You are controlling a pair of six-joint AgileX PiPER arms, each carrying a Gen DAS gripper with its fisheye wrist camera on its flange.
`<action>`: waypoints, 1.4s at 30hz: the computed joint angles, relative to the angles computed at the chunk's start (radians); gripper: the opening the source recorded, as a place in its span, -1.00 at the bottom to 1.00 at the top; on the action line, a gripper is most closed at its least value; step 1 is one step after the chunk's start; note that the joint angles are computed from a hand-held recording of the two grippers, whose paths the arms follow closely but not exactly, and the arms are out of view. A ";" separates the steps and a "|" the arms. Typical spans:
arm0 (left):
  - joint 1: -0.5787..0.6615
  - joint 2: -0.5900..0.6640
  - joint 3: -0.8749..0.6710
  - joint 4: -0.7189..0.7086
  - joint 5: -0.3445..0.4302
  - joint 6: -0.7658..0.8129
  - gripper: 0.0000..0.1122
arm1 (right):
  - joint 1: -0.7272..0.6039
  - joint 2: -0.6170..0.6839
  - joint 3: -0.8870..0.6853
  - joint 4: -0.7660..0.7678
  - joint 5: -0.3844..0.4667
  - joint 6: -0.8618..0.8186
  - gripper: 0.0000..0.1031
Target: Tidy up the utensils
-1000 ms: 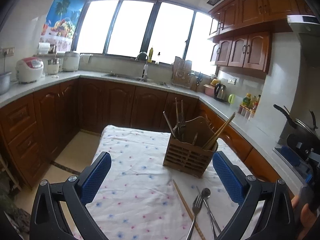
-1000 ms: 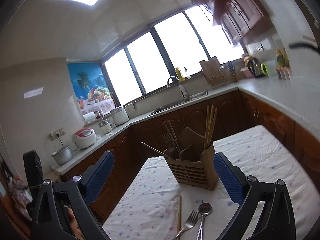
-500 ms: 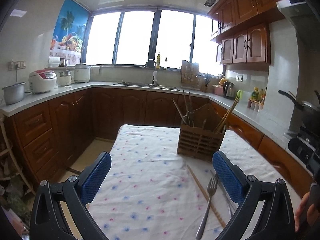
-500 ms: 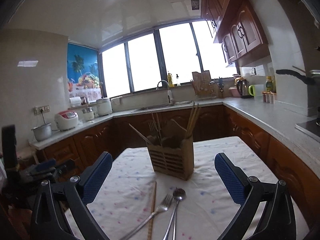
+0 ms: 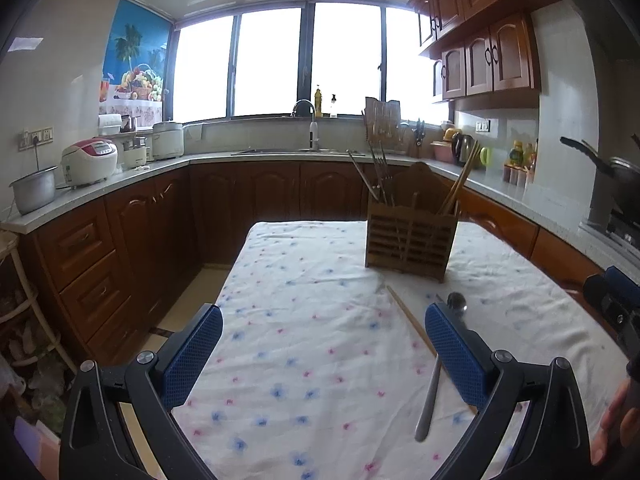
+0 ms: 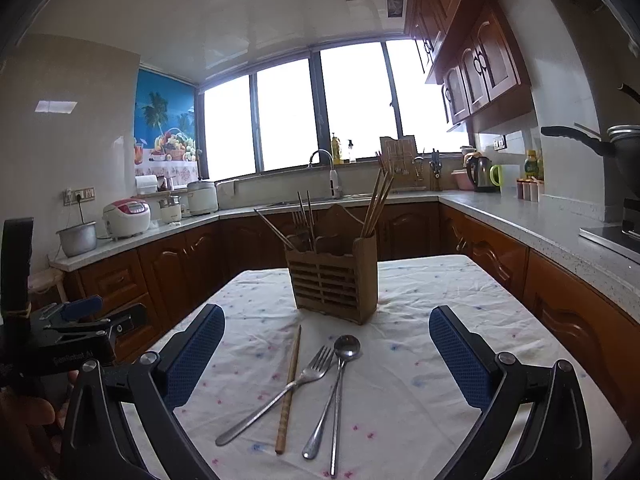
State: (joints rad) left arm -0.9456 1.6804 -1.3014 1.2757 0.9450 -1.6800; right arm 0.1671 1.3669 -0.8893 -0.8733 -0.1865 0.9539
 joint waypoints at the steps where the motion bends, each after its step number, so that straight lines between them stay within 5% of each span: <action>1: -0.002 0.002 -0.005 -0.007 0.005 0.011 0.82 | 0.002 0.003 0.003 0.002 0.002 -0.004 1.00; 8: -0.011 0.004 -0.002 -0.031 0.016 0.037 0.82 | 0.008 0.022 0.020 0.035 0.005 -0.043 1.00; 22: 0.005 0.010 -0.045 -0.119 0.029 0.122 0.82 | 0.014 0.031 -0.003 -0.194 0.057 0.190 1.00; 29: -0.017 0.045 -0.087 -0.073 0.148 0.103 0.82 | 0.003 0.032 -0.022 -0.412 0.063 0.408 1.00; 42: -0.040 0.002 0.017 -0.012 0.072 0.012 0.82 | -0.007 0.044 0.008 -0.095 0.025 0.087 1.00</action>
State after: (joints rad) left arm -0.9857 1.6819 -1.2840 1.2636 1.0167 -1.6680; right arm 0.1605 1.4109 -0.8812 -0.9687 -0.1614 1.0411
